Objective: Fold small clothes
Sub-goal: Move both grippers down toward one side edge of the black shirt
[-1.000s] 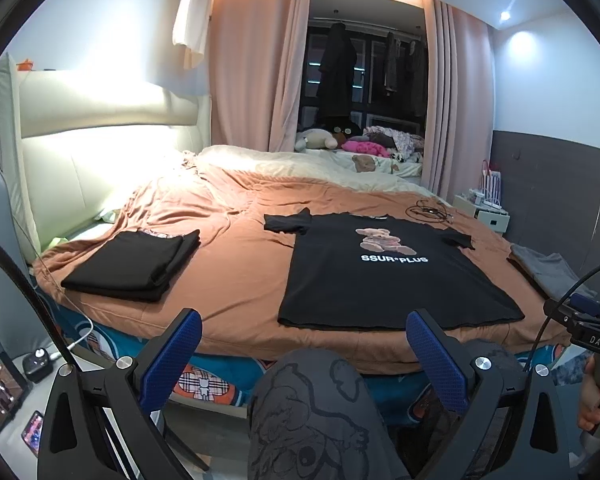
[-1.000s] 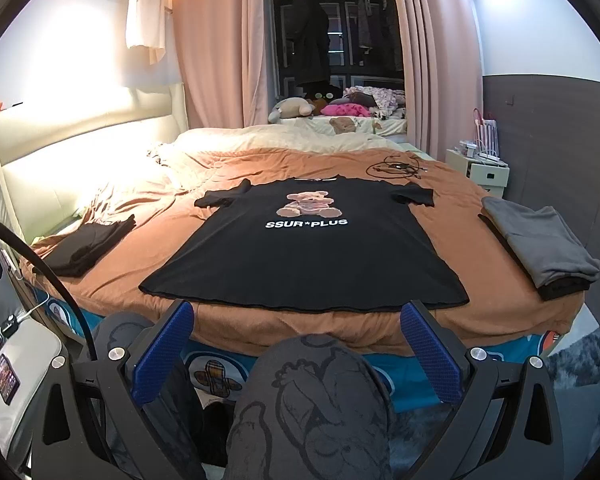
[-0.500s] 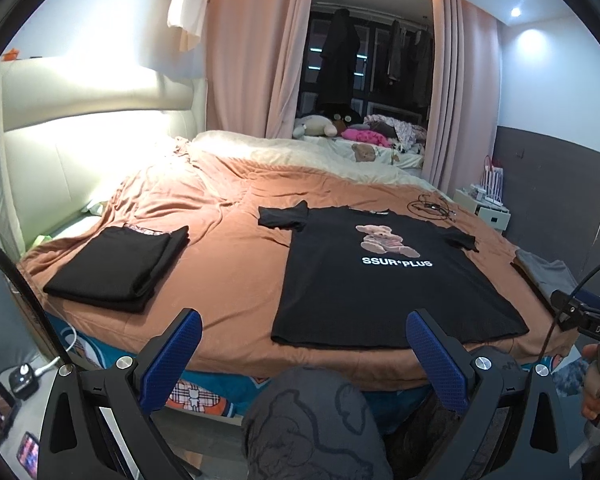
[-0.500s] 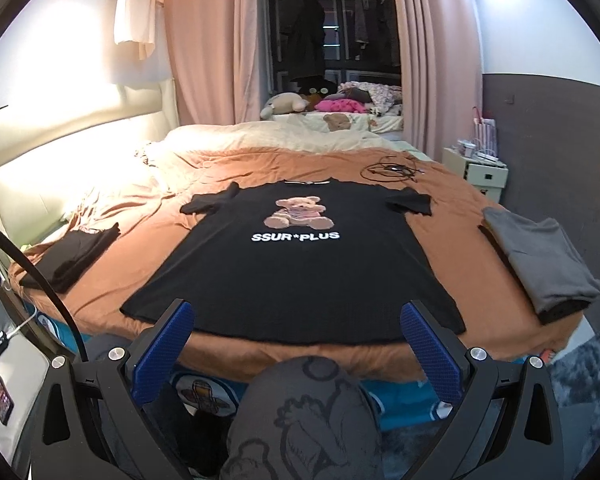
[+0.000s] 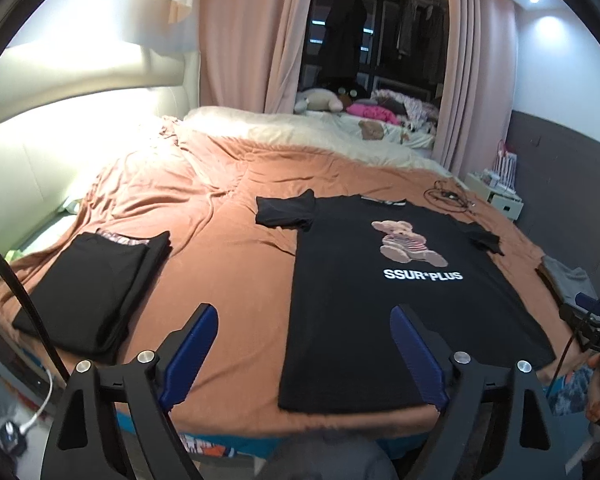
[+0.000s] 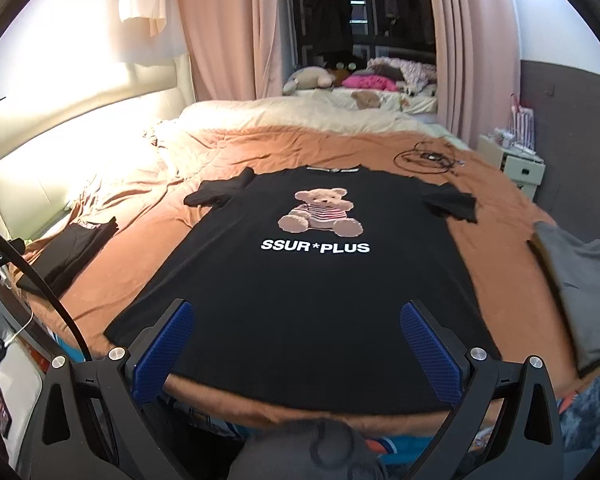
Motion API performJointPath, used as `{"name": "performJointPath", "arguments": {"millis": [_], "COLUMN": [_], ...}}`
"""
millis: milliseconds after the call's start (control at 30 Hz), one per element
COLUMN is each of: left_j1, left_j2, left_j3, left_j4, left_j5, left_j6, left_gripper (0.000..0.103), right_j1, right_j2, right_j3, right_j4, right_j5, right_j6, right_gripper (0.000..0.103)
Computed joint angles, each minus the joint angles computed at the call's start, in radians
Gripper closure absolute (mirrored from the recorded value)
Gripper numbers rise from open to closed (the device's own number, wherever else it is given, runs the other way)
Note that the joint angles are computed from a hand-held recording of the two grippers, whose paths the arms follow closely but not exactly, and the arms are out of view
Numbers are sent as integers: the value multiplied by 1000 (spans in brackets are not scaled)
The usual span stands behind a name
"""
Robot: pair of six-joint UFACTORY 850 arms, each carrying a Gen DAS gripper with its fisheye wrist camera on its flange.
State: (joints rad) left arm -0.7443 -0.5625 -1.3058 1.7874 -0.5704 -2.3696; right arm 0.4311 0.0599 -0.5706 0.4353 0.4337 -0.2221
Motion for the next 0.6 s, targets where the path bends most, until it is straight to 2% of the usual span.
{"name": "performJointPath", "arguments": {"millis": [200,333,467,533,600], "left_j1": [81,129,169,185,207], "left_j2": [-113,-192,-267,-309,-351], "left_j3": [-183,-315,-448,-522,-596], "left_j4": [-118,-278,-445,-543,-663], "left_j5": [115,171,188,191,209], "left_j6": [196,384,580,692,821], "left_gripper": [22,28,31,36,37], "right_j1": [-63,-66,-73,-76,-77], "right_j2": [-157,-250,-347,-389,-425], "right_j3": [-197,-314,-439,-494,-541], "right_j4": [-93,-24,-63,-78,-81], "right_j5": [-97,-116,-147,-154,-164], "right_j6": [87,21,59,72,74], "right_gripper": [0,0,0,0,3]}}
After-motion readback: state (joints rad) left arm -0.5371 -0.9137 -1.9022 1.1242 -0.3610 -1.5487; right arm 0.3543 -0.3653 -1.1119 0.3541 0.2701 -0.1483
